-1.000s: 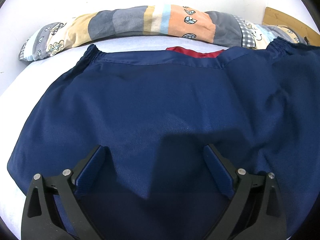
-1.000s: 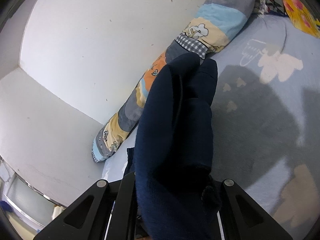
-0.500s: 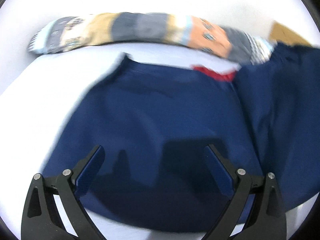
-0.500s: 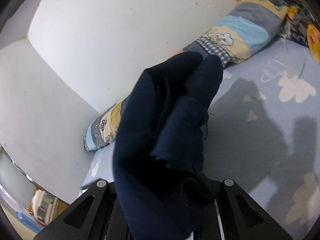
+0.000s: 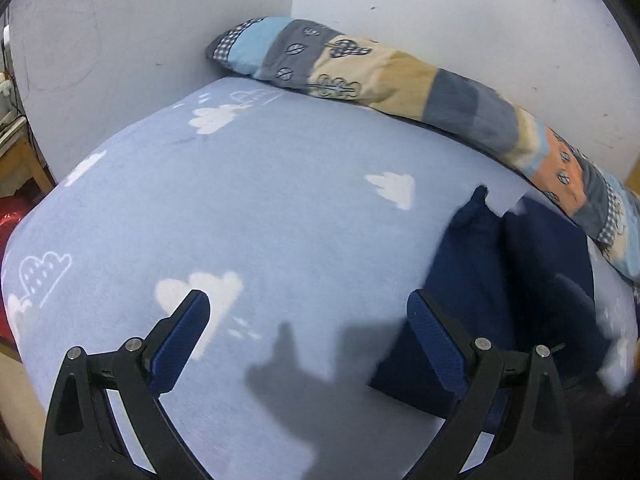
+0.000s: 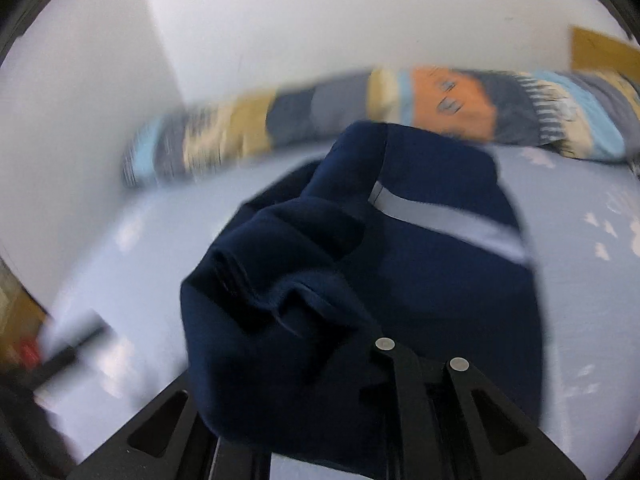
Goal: Fold large clothes
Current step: 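Fold the held jacket side over onto the rest with the right gripper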
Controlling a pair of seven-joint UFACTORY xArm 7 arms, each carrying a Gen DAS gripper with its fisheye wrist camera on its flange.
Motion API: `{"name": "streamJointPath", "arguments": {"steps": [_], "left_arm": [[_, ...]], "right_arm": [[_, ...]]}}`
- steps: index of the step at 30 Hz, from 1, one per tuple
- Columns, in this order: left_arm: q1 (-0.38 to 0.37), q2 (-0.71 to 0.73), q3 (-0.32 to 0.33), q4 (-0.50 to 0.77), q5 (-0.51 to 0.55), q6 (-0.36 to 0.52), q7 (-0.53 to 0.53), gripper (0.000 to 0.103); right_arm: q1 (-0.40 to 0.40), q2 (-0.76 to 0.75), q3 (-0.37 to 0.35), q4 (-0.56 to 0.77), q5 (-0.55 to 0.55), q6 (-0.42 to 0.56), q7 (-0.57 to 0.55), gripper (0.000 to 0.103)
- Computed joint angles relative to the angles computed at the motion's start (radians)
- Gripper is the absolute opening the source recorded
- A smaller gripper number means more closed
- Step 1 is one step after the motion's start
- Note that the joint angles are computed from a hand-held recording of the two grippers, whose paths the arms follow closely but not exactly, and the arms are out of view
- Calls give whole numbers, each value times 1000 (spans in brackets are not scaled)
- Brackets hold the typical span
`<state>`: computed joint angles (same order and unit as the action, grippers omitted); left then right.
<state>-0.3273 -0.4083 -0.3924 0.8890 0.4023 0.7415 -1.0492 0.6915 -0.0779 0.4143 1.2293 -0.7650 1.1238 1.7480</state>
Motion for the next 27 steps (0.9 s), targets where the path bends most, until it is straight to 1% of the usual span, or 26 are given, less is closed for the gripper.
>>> {"name": "streamJointPath", "arguments": {"steps": [2,4,5,8,10,11,12,14,16,17,18,20,22,24,25,27], "left_arm": [[12,4,9,2,14,-22,5,100],[20,6,6,2,28,-28,1,100],[23,8,11,1,27,-35,2,100],[23,-3,39,-18,-3,-67,16,100],[29,-11,42,-25,-12,-78,19,100],[34,-20,42,-32,-14,-81,17,100],[41,-28,41,-37,-14,-83,15,100],[48,-37,40,-43,-19,-80,20,100],[53,-39,39,-47,-24,-74,28,100],[54,-36,40,-47,-28,-70,35,100],[55,-35,42,-49,-33,-68,40,100],[54,-38,47,-53,-46,-73,47,100],[60,-38,45,-52,-47,-77,44,100],[63,-37,40,-49,-45,-81,44,100],[63,-36,39,-48,-46,-83,46,100],[60,-36,39,-46,-49,-83,54,100]], "right_arm": [[14,112,-4,56,1,11,-33,15],[58,189,-15,123,-39,87,-56,15],[77,206,-24,145,-50,111,-65,15],[112,177,-58,142,-81,119,-59,14],[143,186,-59,189,-127,173,-64,14],[156,195,-61,212,-145,181,-64,14],[165,212,-65,233,-155,177,-74,14],[198,304,-76,326,-168,197,-148,14],[216,364,-95,364,-142,174,-191,14],[224,391,-104,377,-118,172,-201,15],[238,405,-117,380,-118,178,-203,16],[266,409,-141,387,-121,194,-211,16],[276,395,-161,375,-102,178,-214,16],[284,399,-171,381,-90,183,-234,19],[288,410,-174,397,-81,194,-253,23],[303,432,-184,434,-78,222,-283,24]]}}
